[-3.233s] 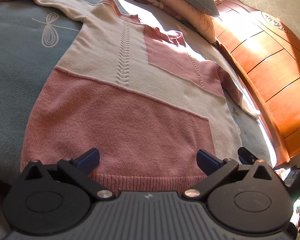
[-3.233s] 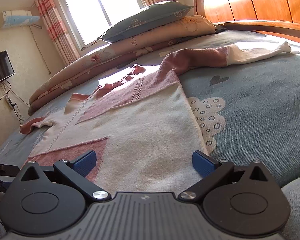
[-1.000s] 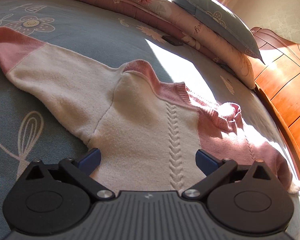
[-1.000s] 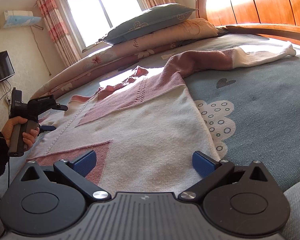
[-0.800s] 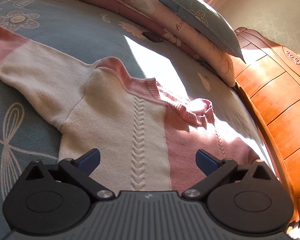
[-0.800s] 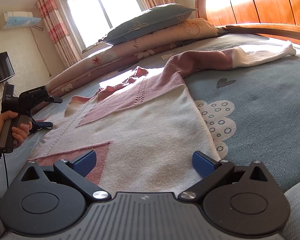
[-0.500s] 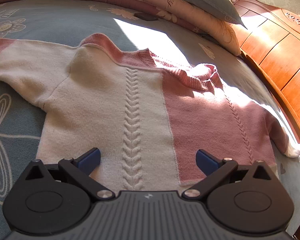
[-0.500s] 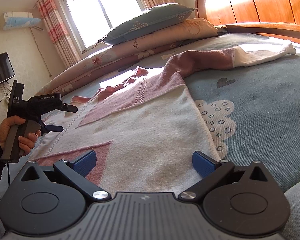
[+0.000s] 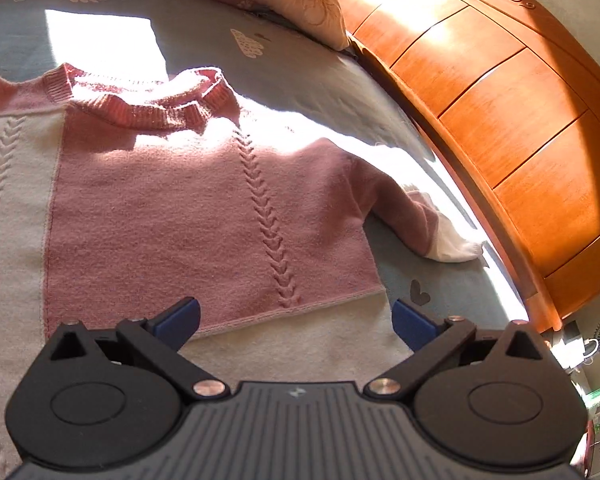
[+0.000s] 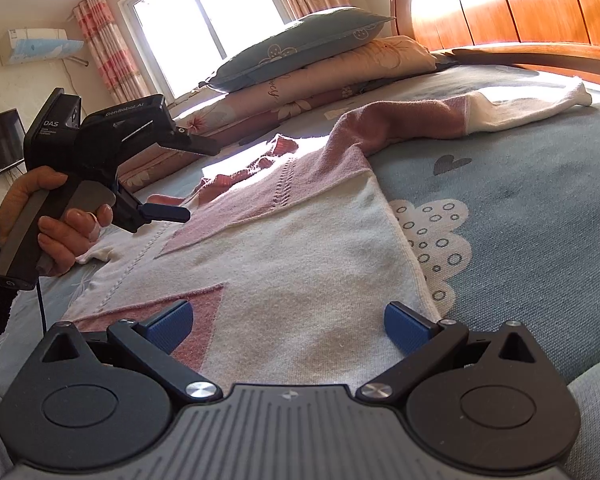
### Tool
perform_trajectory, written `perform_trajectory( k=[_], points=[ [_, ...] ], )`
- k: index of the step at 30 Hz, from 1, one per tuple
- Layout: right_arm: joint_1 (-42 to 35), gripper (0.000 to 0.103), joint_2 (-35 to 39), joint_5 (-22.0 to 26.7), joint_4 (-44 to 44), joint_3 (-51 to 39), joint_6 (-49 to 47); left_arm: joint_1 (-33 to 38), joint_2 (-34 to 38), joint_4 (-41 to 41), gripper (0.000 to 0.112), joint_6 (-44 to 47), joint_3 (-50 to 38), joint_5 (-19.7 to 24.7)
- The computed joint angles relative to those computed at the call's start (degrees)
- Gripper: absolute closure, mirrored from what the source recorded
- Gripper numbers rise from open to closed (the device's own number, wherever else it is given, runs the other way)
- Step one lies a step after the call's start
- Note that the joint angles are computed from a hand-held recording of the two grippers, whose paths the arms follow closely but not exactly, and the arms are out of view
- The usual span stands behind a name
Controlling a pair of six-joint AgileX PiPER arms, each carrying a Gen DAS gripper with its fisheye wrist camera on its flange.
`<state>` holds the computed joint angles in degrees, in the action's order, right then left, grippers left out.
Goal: Fold clothes
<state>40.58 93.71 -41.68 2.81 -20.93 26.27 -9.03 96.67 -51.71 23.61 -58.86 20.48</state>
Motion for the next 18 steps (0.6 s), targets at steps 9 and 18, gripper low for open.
perform_trajectory(
  k=[9, 18],
  points=[
    [-2.5, 0.000, 0.1, -2.1, -5.3, 1.0, 4.7, -5.6, 4.9, 5.6, 0.010, -8.8, -3.2, -0.1],
    [-3.2, 0.000, 0.1, -3.3, -7.1, 1.7, 6.2, -10.4, 8.2, -0.9, 0.010, -1.1, -8.0, 5.8]
  ],
)
